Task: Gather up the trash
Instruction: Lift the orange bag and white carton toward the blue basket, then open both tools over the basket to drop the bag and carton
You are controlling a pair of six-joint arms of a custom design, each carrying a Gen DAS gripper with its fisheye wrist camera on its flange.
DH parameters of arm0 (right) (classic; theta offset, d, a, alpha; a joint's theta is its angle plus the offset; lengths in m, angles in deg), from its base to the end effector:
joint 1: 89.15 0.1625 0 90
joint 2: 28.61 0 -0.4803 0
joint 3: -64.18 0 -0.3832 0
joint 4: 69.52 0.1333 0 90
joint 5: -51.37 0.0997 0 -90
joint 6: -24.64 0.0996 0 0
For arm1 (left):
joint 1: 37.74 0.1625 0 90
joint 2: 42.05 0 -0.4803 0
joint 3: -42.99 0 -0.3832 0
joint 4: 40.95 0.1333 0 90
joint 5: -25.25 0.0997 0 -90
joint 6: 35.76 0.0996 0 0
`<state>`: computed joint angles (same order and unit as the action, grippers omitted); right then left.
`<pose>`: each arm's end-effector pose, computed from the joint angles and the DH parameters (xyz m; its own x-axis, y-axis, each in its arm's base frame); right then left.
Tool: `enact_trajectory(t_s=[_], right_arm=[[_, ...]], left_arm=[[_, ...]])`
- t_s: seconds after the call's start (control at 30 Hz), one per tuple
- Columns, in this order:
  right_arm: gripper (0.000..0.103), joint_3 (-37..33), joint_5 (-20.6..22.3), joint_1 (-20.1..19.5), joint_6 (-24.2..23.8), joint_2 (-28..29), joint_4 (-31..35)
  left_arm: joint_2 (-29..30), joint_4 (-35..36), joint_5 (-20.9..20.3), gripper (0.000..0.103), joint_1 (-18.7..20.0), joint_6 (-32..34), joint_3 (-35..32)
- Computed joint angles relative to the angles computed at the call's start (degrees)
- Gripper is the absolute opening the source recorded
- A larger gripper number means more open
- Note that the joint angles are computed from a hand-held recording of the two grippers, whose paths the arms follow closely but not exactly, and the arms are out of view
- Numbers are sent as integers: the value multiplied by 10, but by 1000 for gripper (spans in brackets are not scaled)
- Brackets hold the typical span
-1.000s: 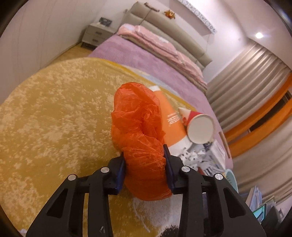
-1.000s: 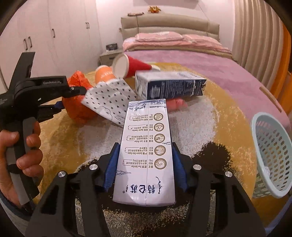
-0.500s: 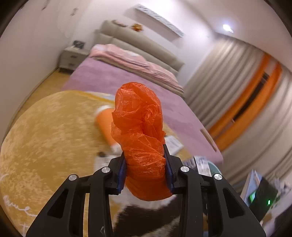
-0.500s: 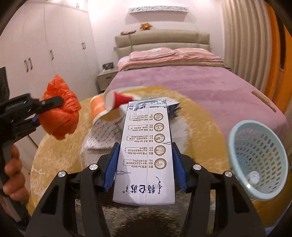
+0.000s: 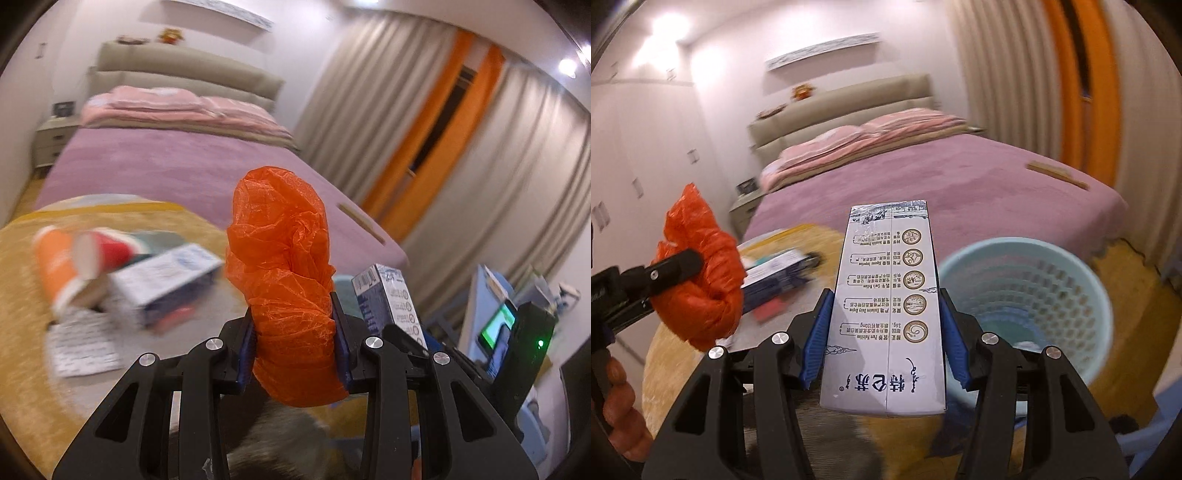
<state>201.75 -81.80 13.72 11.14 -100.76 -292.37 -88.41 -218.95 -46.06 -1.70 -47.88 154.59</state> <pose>0.1553 -0.3871 0.3354 -0.8082 0.3536 0.4709 -0.2820 0.4697 -0.8366 -0.4045 -0.4986 0.1137 -0.7995 0.5637 -0.2077 0.5910 0.6760 -0.4403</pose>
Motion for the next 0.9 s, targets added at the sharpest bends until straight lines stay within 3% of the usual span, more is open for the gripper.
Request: enact_trajectory(t_s=[0.23,0.5,0.8,0.9], right_arm=[[52,26,3,-76,39,-72,5],[52,50,52,-177,102,-114,58],[52,41,55,-201,109,-96,62],[53,34,55,-204,108,-93,72]], left_arm=[[90,73,-62,33,-7,18,-88],[170,108,-83,33,1,1,-152],[207,142,-73,33,4,-21,-178],[212,148,-69,38,3,-25,-182]])
